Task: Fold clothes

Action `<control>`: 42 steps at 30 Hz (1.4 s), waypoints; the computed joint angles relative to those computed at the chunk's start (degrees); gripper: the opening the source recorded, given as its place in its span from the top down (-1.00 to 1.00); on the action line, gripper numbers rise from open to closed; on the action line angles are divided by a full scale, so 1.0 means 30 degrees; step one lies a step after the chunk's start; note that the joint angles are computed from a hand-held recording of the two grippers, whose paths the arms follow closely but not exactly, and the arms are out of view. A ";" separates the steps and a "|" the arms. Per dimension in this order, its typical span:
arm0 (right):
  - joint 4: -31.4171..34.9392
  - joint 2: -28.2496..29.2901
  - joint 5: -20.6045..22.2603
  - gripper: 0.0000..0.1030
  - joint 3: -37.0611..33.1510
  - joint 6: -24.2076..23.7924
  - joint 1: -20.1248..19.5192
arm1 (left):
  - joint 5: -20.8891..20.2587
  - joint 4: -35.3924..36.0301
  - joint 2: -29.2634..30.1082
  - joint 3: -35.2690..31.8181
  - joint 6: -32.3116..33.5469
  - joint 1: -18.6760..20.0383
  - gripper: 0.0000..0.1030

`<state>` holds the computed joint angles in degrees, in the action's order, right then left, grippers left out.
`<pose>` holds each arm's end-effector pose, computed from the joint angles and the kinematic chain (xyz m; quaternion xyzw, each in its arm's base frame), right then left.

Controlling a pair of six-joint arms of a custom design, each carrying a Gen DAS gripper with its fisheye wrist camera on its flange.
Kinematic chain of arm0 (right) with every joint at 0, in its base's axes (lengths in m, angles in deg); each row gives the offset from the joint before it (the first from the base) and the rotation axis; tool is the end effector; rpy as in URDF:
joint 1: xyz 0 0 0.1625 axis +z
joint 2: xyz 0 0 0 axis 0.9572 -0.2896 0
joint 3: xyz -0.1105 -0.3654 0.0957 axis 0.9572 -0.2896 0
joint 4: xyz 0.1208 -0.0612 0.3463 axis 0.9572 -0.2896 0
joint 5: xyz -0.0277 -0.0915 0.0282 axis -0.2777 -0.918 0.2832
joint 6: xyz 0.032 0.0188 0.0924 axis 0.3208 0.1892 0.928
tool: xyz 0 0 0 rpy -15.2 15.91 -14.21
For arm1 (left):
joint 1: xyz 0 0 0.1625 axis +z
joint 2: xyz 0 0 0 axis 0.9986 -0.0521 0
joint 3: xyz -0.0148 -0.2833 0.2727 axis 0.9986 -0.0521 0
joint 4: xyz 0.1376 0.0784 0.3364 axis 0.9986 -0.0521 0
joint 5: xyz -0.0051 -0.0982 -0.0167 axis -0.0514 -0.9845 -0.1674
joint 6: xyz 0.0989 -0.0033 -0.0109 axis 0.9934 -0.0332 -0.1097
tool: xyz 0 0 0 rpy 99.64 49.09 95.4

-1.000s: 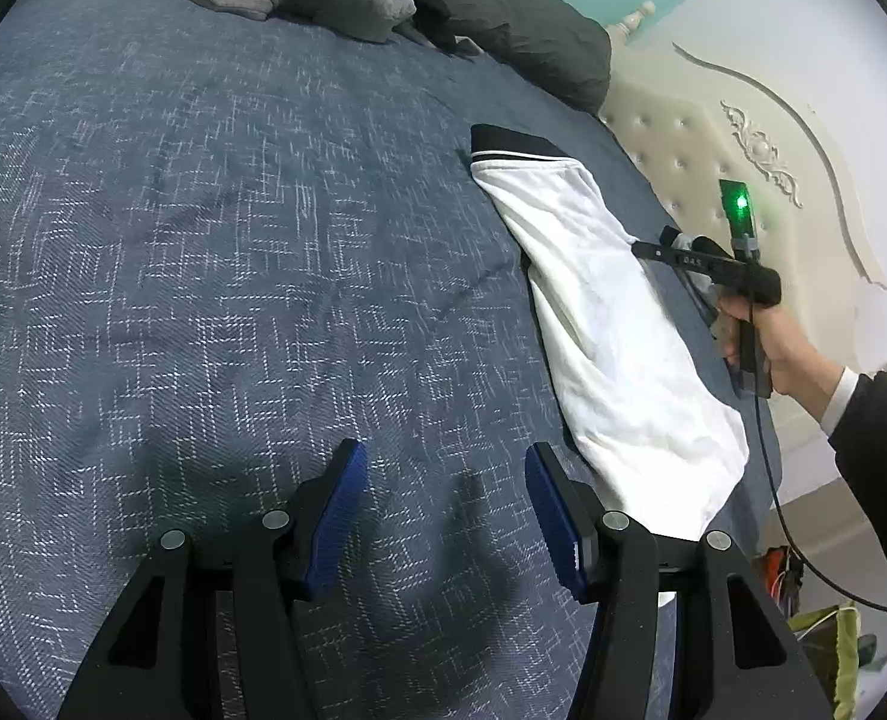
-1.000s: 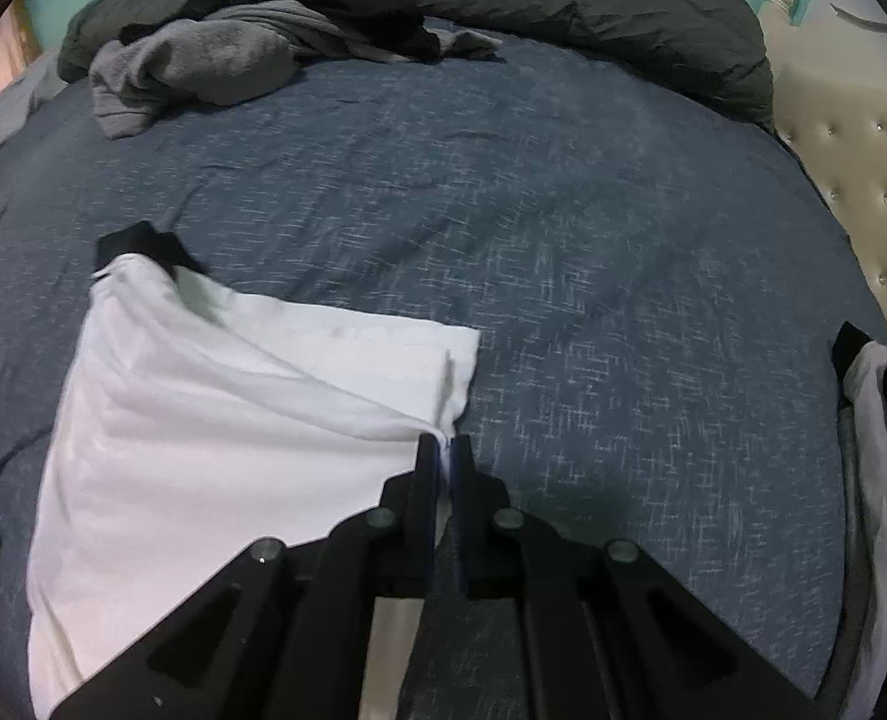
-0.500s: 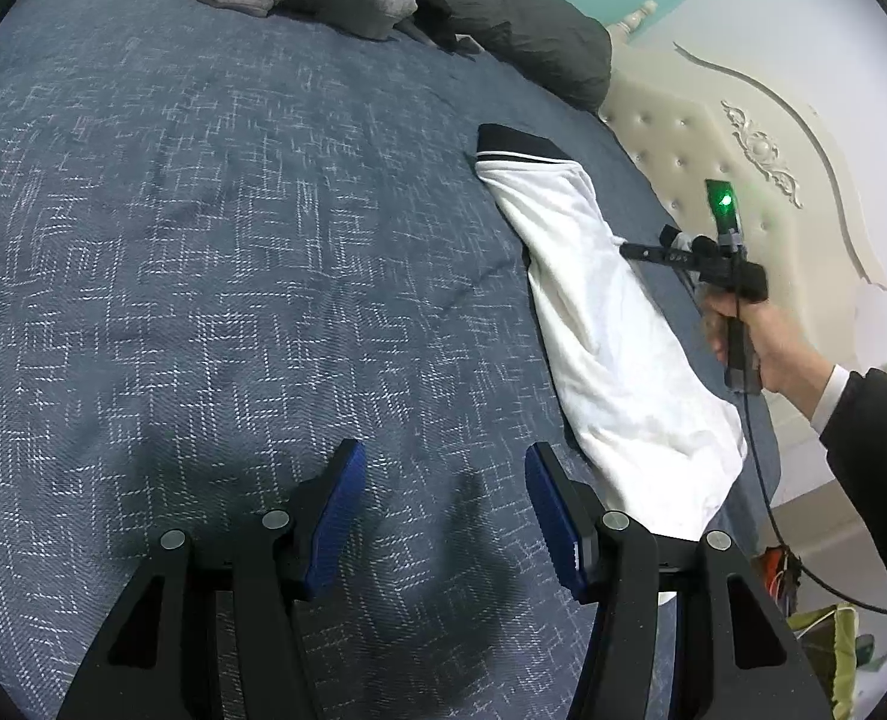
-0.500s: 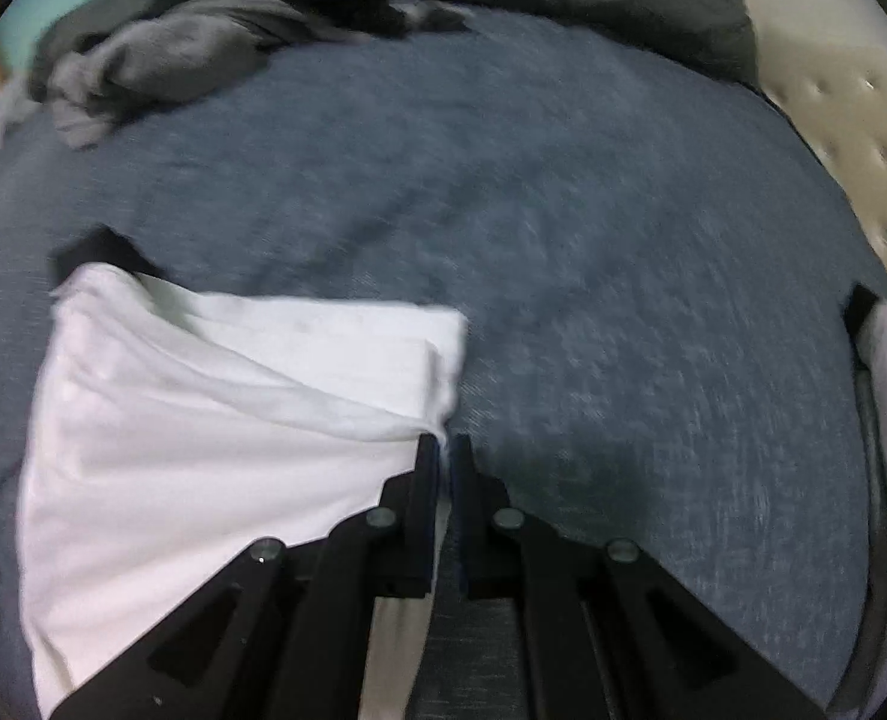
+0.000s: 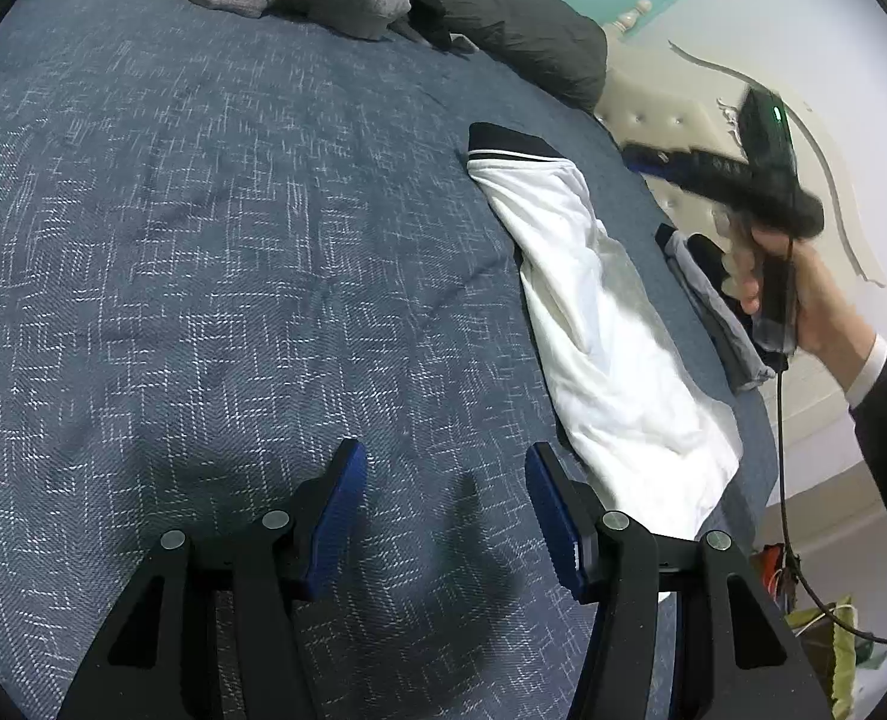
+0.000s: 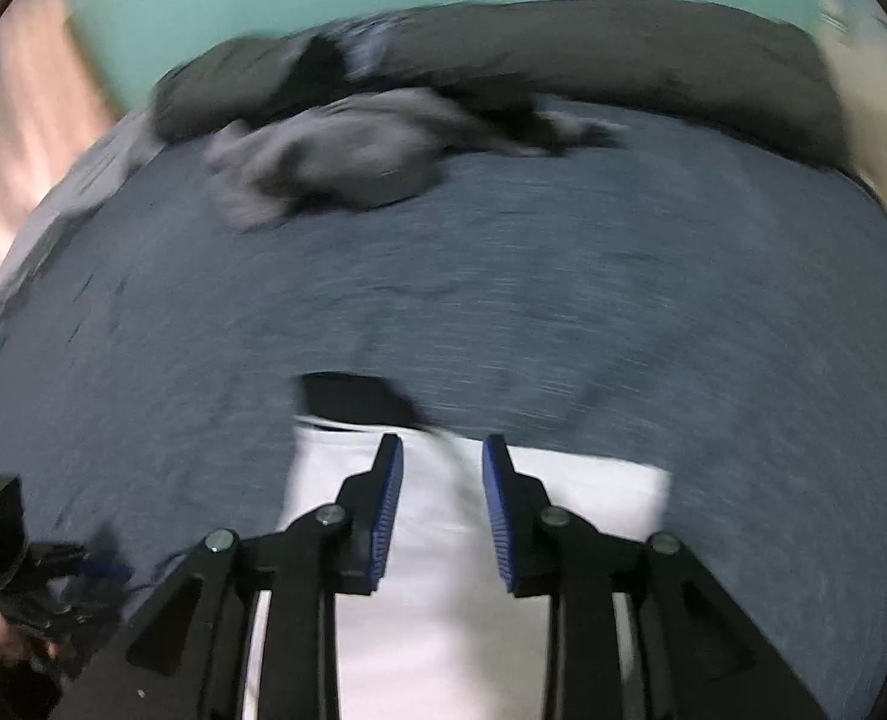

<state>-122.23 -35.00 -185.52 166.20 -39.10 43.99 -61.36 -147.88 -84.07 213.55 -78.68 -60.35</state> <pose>0.3683 -0.5010 0.1343 0.4767 -0.8592 0.0565 0.1771 -0.0883 -0.2357 0.2491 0.1171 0.9714 -0.2011 0.0469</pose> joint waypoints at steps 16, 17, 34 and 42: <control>0.1709 0.5620 -0.4518 0.44 -0.3695 -0.4839 0.2232 | 0.0288 0.0922 -0.1136 -0.0692 0.0716 0.0923 -0.15; 0.1681 0.5789 -0.4692 0.44 -0.3763 -0.5169 0.2240 | 0.0284 0.0857 -0.1118 -0.0709 0.0772 0.1012 -0.15; 0.1678 0.5267 -0.3903 0.91 -0.3651 -0.5694 0.1870 | 0.0060 0.0527 -0.1118 -0.0615 0.1033 0.1508 -0.15; 0.0525 0.5977 -0.3820 0.91 -0.5590 -0.2566 0.1525 | 0.0009 0.0491 -0.1072 -0.0452 0.0878 0.1417 -0.15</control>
